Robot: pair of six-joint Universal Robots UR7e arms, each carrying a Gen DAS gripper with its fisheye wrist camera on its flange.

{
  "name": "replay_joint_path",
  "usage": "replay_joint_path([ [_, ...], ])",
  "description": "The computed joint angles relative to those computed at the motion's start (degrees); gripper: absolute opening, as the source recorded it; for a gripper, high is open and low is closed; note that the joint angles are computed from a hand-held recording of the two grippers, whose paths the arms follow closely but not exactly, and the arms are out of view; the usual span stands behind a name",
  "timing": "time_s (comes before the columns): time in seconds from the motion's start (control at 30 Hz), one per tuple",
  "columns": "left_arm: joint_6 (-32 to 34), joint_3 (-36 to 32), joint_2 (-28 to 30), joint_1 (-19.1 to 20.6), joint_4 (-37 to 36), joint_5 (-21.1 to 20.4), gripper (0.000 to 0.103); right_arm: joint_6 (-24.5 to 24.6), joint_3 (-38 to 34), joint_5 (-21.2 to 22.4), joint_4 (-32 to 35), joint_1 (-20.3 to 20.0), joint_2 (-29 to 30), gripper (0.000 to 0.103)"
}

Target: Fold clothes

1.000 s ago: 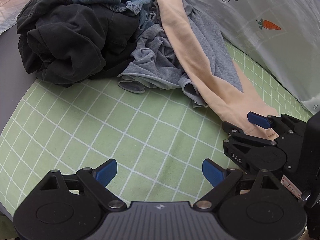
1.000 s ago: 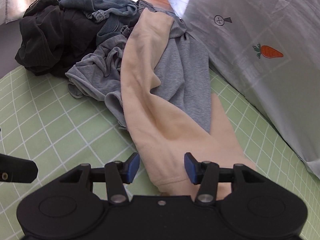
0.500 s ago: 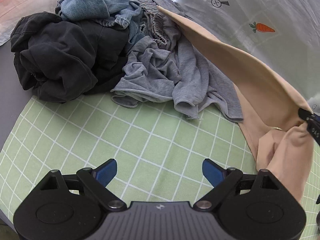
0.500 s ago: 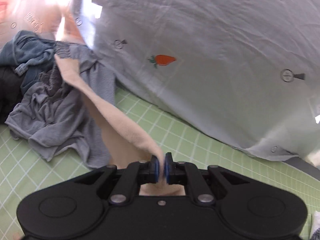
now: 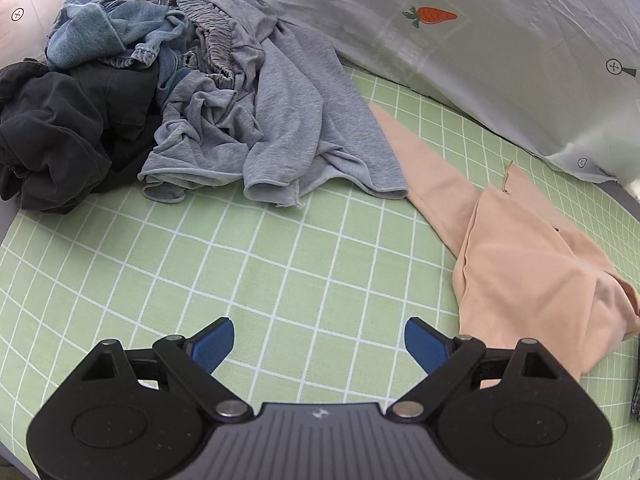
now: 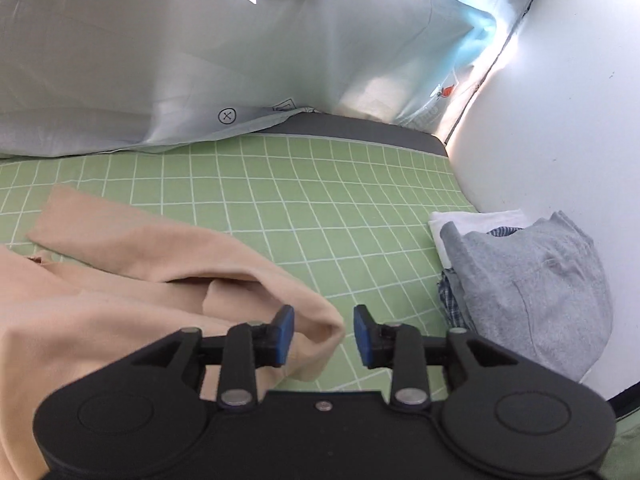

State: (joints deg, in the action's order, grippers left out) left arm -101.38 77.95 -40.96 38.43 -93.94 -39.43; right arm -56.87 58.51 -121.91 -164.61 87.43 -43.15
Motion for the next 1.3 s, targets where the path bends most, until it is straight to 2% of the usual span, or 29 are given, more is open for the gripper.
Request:
replay_joint_path([
  [0.07, 0.46, -0.52, 0.38, -0.18, 0.28, 0.18, 0.092, 7.40, 4.45, 5.65, 7.65, -0.17, -4.09, 0.058],
  [0.1, 0.60, -0.55, 0.43, -0.24, 0.21, 0.19, 0.092, 11.54, 5.05, 8.44, 13.12, -0.24, -5.27, 0.065],
  [0.17, 0.64, -0.45, 0.40, -0.35, 0.04, 0.05, 0.092, 16.23, 5.04, 12.43, 22.99, -0.33, -6.00, 0.076],
  [0.2, 0.41, -0.34, 0.31, -0.42, 0.13, -0.03, 0.092, 15.84, 5.47, 11.88, 24.53, -0.12, -6.04, 0.076],
  [0.3, -0.62, 0.41, -0.22, -0.70, 0.36, -0.03, 0.092, 11.23, 9.80, 6.15, 19.94, 0.96, -5.96, 0.079],
  [0.33, -1.13, 0.72, -0.44, -0.75, 0.41, -0.16, 0.092, 11.33, 9.88, 5.25, 19.68, 0.95, -5.66, 0.080],
  [0.4, -1.69, 1.47, -0.87, -0.71, 0.03, -0.57, 0.092, 12.81, 9.03, 4.15, 20.30, 0.67, -4.92, 0.093],
  [0.5, -1.00, 2.46, -1.23, -0.32, -1.67, -1.27, 0.092, 19.38, 2.88, 3.35, 28.68, -0.37, -2.13, 0.099],
  [0.57, -0.08, 2.84, -1.29, 0.02, -3.06, -1.58, 0.092, 26.99, -1.08, 5.47, 36.21, -1.44, -0.83, 0.100],
  [0.6, 0.47, 2.93, -1.31, 0.15, -3.69, -1.60, 0.092, 29.05, -1.64, 6.79, 37.32, -1.86, -0.76, 0.101],
  [0.63, 1.13, 2.99, -1.26, 0.30, -4.39, -1.56, 0.092, 28.72, -1.26, 6.84, 36.92, -1.75, -0.80, 0.100],
  [0.7, 2.06, 2.96, -1.15, 0.59, -5.23, -1.56, 0.092, 27.44, -0.02, 7.79, 36.20, -1.37, -1.11, 0.086],
  [0.83, 2.83, 3.34, -1.46, 1.31, -6.50, -2.03, 0.092, 28.00, 1.54, 8.93, 35.00, 0.12, -0.35, 0.082],
  [0.9, 2.49, 3.69, -1.83, 1.45, -6.36, -2.06, 0.092, 27.93, 1.55, 10.25, 35.60, 1.12, 0.64, 0.069],
  [0.97, 1.65, 3.94, -2.23, 1.52, -5.60, -2.03, 0.092, 27.94, 0.93, 11.85, 37.31, 2.30, 2.13, 0.065],
  [1.07, 0.00, 4.49, -2.97, 1.62, -4.42, -1.98, 0.092, 22.51, 3.64, 14.48, 36.56, 4.57, 3.34, 0.060],
  [1.13, -1.03, 4.75, -3.44, 1.69, -3.55, -1.83, 0.092, 21.73, 3.86, 17.60, 39.27, 5.27, 3.96, 0.057],
  [1.17, -1.49, 4.78, -3.62, 1.71, -3.07, -1.74, 0.092, 22.38, 3.25, 19.72, 41.65, 5.27, 4.28, 0.052],
  [1.23, -2.35, 4.80, -3.90, 1.62, -2.20, -1.45, 0.092, 26.04, 0.66, 24.73, 48.92, 4.48, 4.67, 0.045],
  [1.27, -2.69, 4.84, -4.02, 1.54, -1.84, -1.28, 0.092, 27.05, 0.52, 25.41, 50.26, 4.27, 4.35, 0.044],
  [1.3, -3.01, 4.89, -4.13, 1.47, -1.51, -1.11, 0.092, 26.01, 1.60, 24.28, 49.43, 4.34, 3.28, 0.045],
])
